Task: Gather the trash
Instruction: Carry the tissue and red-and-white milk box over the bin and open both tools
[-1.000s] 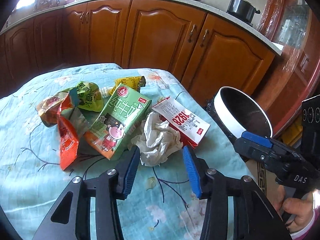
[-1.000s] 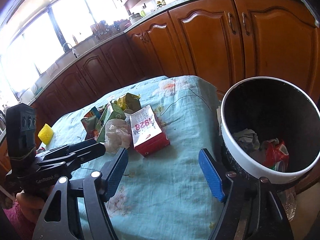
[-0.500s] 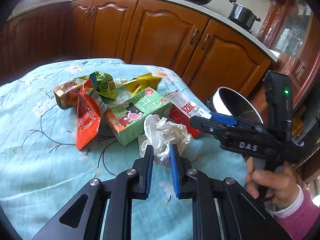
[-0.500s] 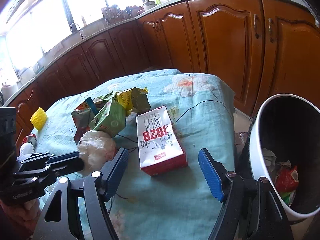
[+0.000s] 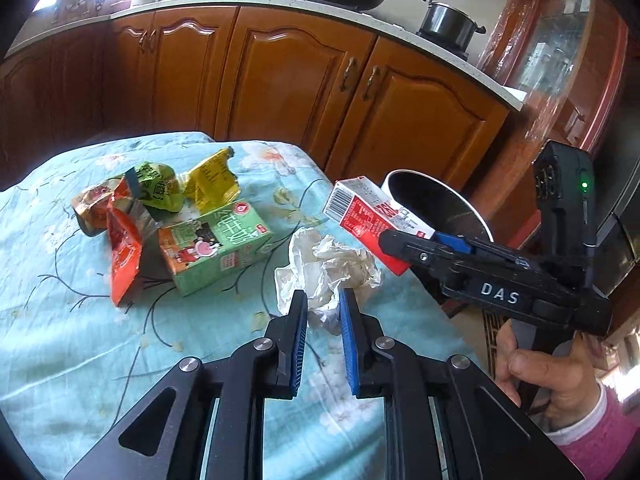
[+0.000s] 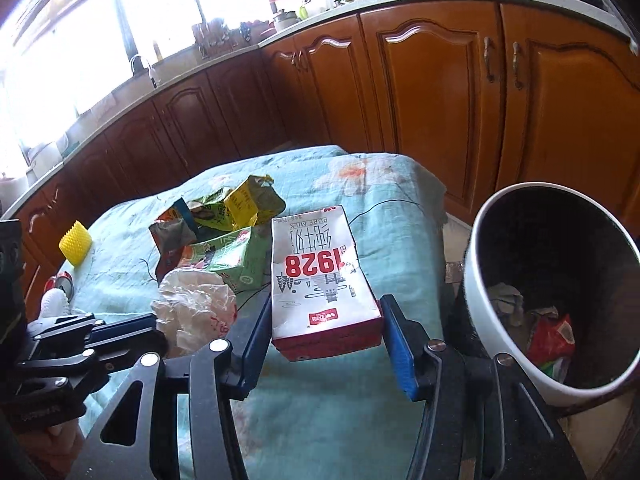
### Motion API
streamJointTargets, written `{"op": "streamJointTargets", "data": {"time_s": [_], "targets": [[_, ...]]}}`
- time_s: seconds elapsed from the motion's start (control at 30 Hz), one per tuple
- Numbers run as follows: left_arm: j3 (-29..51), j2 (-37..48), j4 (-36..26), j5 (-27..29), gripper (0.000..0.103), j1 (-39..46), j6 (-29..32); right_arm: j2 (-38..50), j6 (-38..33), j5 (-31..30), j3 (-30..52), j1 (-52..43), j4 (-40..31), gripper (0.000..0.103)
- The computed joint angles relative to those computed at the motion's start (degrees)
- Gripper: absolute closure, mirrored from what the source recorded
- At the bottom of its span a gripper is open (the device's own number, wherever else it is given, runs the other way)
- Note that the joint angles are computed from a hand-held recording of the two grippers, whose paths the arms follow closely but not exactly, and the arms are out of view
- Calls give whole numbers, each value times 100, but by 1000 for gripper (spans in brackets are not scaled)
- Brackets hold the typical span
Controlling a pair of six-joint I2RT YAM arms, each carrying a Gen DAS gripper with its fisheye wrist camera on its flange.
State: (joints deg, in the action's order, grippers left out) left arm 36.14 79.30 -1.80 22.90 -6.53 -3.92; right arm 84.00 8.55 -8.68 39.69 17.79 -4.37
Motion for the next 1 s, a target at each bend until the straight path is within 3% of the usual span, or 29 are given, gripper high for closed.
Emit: {"op": "streamJointTargets", "data": {"time_s": [0.37,0.7,1.0], "targets": [[446,161,-80,-351,88,-861,-146,-1587,-200,-315,-573,-1258,-709,50],[1202,836,-112,-810,88,-1621,-285,-1904,-589,-655,-636,-2278,-992,50],[2092,1613,-244,-1000,88,-1936,-283,-1611,-823,-794,-484,-2835,-885,50]]}}
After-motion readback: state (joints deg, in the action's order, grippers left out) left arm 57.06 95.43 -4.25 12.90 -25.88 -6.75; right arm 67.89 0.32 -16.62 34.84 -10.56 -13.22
